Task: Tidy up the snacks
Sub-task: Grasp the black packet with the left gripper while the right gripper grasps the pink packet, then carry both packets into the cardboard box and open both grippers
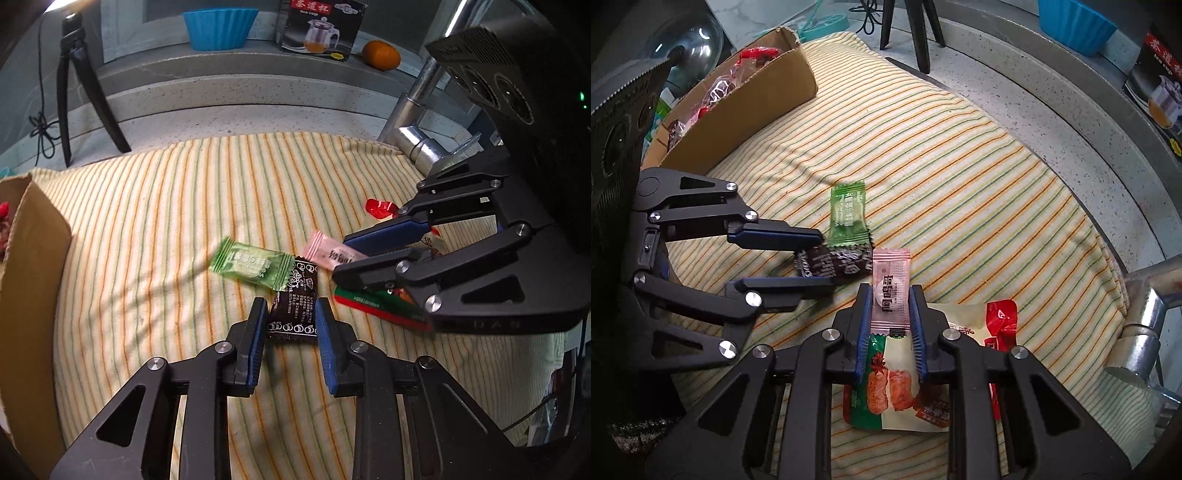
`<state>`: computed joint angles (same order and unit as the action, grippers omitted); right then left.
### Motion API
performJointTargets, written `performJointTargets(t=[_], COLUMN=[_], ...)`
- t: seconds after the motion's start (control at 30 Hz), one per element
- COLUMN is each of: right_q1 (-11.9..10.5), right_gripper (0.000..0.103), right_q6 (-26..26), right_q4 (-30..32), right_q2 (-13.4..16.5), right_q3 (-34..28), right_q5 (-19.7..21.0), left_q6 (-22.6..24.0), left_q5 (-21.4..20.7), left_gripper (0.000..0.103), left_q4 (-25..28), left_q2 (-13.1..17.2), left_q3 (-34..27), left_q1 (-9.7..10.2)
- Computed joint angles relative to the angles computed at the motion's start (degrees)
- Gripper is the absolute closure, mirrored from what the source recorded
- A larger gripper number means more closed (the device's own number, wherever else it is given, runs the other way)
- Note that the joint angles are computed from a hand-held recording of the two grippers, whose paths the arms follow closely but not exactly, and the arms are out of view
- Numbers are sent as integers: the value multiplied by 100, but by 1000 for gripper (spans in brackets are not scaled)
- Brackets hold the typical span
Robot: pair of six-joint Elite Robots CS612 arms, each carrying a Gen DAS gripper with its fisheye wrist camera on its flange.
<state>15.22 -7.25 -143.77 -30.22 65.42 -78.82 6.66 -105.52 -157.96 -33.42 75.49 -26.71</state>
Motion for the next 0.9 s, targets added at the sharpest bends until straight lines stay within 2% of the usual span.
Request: performJointTargets(t=[0.27, 0.37, 0.5, 0.53, 0.57, 0.6, 0.67, 0.7, 0.73, 0.8, 0.87, 0.9], right_q1=[-80, -147, -188, -196, -200, -199, -188, -176, -165, -138, -119, -117], right_gripper=[83, 83, 83, 83, 83, 83, 83, 83, 83, 83, 83, 83], right_q6=[533, 871, 1225, 1316, 1379, 1408, 1438, 1442, 1428, 1424, 1474, 1517], right_q4=[-452, -726, -1090, -1185, -1269, -1334, -1442, -1474, -1492, -1500, -1487, -1488], right_q2=[-181, -283, -385, -417, -447, -468, -494, -497, -500, -480, -453, -453], right_q3=[381, 602, 819, 879, 927, 956, 974, 966, 962, 920, 886, 896], right_q5=[280, 496, 530, 549, 576, 595, 614, 615, 620, 593, 552, 565], left_q6=[-205, -426, -698, -696, -684, -678, -621, -565, -651, -912, -800, -631], left_q5=[-145, -271, -394, -409, -411, -396, -365, -92, -53, -484, -459, -403], left_gripper=[79, 79, 79, 87, 100, 103, 103, 103, 103, 103, 97, 89], left_q4=[-34, -49, -183, -209, -247, -269, -327, -419, -510, -550, -633, -588], left_q2=[-111, -140, -228, -246, -277, -315, -331, -329, -308, -278, -307, -323], left_q3=[203, 250, 358, 374, 412, 448, 476, 512, 521, 490, 512, 513], left_q1=[87, 141, 207, 217, 224, 230, 236, 205, 215, 311, 287, 254])
